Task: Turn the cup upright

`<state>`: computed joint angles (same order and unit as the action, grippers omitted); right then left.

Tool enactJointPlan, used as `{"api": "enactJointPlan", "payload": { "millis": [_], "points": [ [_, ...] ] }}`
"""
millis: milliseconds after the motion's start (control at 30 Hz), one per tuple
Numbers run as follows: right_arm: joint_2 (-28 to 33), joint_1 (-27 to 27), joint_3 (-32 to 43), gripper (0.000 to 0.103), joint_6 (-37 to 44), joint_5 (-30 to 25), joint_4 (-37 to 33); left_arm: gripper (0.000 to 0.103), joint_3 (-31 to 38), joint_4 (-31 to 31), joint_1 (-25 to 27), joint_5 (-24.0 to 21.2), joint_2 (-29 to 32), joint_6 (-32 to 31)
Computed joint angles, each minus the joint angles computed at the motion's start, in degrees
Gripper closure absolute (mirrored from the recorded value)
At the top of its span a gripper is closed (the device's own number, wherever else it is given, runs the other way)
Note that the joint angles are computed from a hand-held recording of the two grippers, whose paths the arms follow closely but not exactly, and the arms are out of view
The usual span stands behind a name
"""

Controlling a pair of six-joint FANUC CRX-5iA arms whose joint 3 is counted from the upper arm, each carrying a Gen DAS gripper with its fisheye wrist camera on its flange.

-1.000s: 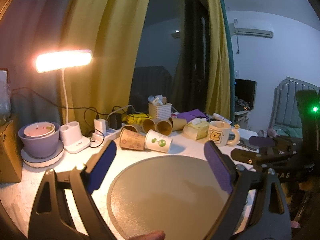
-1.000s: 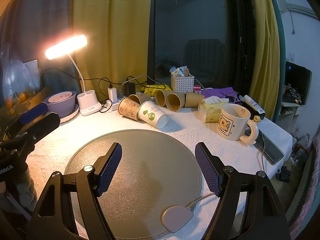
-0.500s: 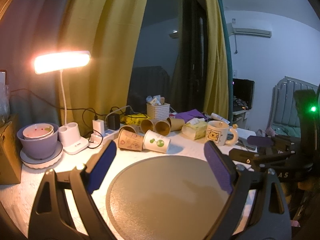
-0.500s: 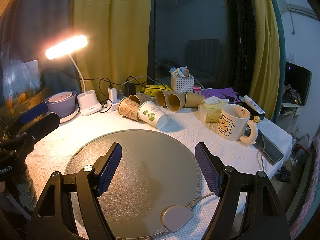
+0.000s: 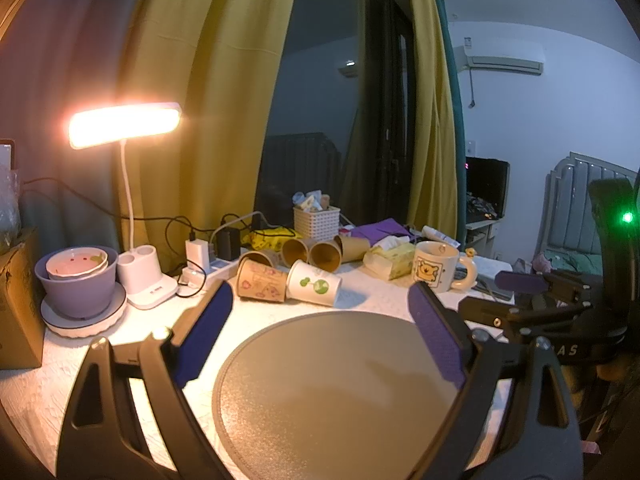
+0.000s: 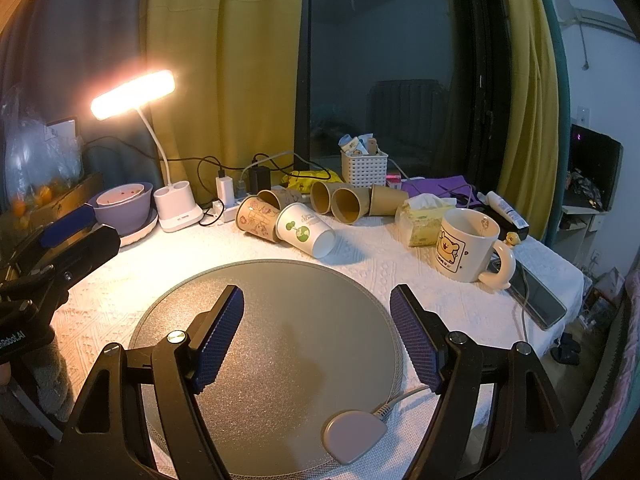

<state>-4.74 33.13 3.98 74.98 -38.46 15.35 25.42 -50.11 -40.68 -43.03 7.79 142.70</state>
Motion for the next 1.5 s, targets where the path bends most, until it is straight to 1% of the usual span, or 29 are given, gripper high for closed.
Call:
{"api": "enactJointPlan", "payload": {
  "millis": [833,967,1100,1233,1300,1433,1500],
  "points": [
    [-0.17,0.54,-0.92,0.025,-1.00,0.57,0.76,0.013,0.26,-0.10,-0.26,-0.35,0.13,-0.12],
    [-0.02,-0.63,-0.44,0.025,1.37,0.44,-1.71,0.013,0.66,-0.90,-0.65,-1.19,0.38,0.07],
    [1.09,-1.16,1.31,0.025,3.54,-0.78,-4.22,0.013,1.10,0.45,-0.13,-1.77,0.89,-1.38],
    [3.02,-3.13,4.28,0.025,8.43,-2.02,-9.36,0.013,2.47,1.33,0.30,-3.48,2.11,-3.15],
    [4.35,-4.55,6.31,0.025,11.22,-2.75,-12.68,0.013,4.08,2.56,0.96,-5.27,3.49,-3.96],
    [8.32,-7.59,11.82,0.025,16.72,-5.41,-17.78,0.013,8.15,7.06,2.83,-8.77,6.53,-6.33],
    [10.60,-9.32,15.14,0.025,19.01,-6.98,-20.08,0.013,12.12,8.45,3.20,-11.75,9.08,-7.81]
  ]
}}
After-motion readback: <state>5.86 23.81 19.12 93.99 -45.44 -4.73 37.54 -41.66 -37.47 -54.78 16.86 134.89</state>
